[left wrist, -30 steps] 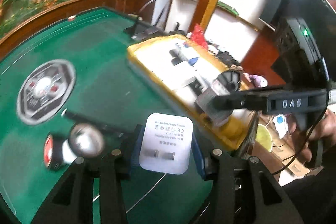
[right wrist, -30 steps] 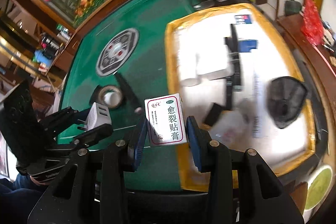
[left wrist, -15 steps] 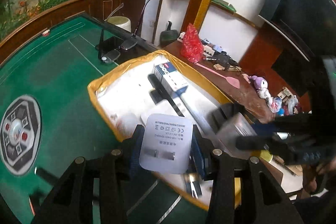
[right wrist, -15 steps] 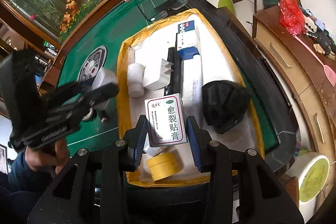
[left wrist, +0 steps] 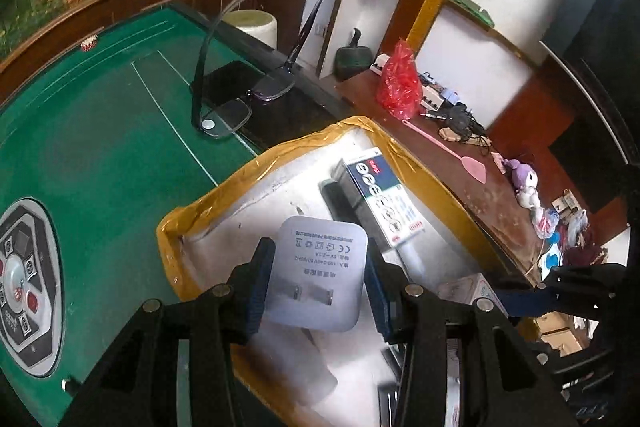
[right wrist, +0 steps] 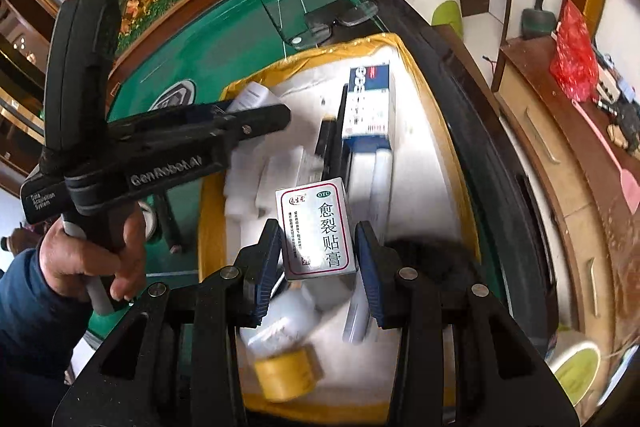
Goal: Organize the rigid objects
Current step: 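Lower adapter and medicine box into the tray and open both grippers, then move the right gripper to the black tape roll while the left moves to the red-cored tape roll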
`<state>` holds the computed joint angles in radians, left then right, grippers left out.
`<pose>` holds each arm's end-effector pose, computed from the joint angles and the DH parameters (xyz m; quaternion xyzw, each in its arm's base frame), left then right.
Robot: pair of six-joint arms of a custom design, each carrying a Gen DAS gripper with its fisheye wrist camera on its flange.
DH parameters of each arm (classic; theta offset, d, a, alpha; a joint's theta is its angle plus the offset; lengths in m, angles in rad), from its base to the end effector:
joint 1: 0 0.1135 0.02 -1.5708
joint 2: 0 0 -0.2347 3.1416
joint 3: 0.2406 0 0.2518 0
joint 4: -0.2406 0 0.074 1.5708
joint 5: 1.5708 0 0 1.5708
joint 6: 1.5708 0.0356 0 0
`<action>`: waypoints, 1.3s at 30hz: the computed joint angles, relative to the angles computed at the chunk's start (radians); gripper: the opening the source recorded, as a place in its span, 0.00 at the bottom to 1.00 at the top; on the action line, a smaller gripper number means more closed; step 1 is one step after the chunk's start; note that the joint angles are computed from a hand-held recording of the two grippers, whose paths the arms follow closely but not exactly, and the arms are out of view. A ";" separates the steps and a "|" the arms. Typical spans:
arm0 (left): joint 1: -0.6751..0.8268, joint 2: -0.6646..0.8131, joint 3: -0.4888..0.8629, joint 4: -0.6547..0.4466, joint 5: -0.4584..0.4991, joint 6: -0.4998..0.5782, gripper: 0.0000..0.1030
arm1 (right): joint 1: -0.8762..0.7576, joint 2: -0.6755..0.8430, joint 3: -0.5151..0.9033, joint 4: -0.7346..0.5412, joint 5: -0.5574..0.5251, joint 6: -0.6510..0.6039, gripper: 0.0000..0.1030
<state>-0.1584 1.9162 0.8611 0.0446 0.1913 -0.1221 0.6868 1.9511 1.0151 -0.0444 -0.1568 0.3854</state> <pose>0.3250 -0.0588 0.0589 0.0438 0.9560 -0.1294 0.2597 0.2758 0.2333 0.0794 -0.1657 0.9396 0.2126 0.2111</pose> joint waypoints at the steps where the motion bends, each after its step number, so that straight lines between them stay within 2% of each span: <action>1: -0.002 0.012 0.012 -0.005 -0.006 -0.005 0.43 | -0.004 0.019 0.027 -0.013 0.005 -0.012 0.36; 7: -0.010 0.076 0.064 -0.016 -0.025 -0.029 0.43 | -0.031 0.132 0.164 -0.082 0.016 -0.051 0.36; 16: -0.021 0.107 0.093 -0.026 -0.039 -0.038 0.44 | -0.050 0.168 0.212 -0.113 0.006 -0.058 0.37; 18: -0.015 0.109 0.098 -0.035 -0.029 -0.036 0.48 | -0.051 0.160 0.206 -0.112 0.005 -0.057 0.38; 19: -0.013 0.104 0.094 -0.031 -0.028 -0.040 0.53 | -0.048 0.153 0.200 -0.112 0.016 -0.056 0.38; 23: 0.000 0.058 0.059 -0.009 -0.007 -0.056 0.61 | -0.038 0.113 0.164 -0.098 0.045 -0.045 0.40; 28: -0.013 -0.042 -0.012 -0.003 -0.032 -0.037 0.61 | -0.017 0.024 0.082 -0.070 0.105 -0.010 0.42; 32: 0.007 -0.153 -0.113 0.018 -0.007 -0.042 0.61 | -0.001 -0.039 0.017 -0.030 0.086 0.052 0.42; 39: 0.077 -0.336 -0.292 0.018 0.031 -0.030 0.61 | 0.079 -0.047 0.016 -0.026 0.081 0.102 0.42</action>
<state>-0.0810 1.5801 0.5695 0.0626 0.2225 -0.1519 0.7659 1.9042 1.0315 -0.0704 -0.0757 0.4870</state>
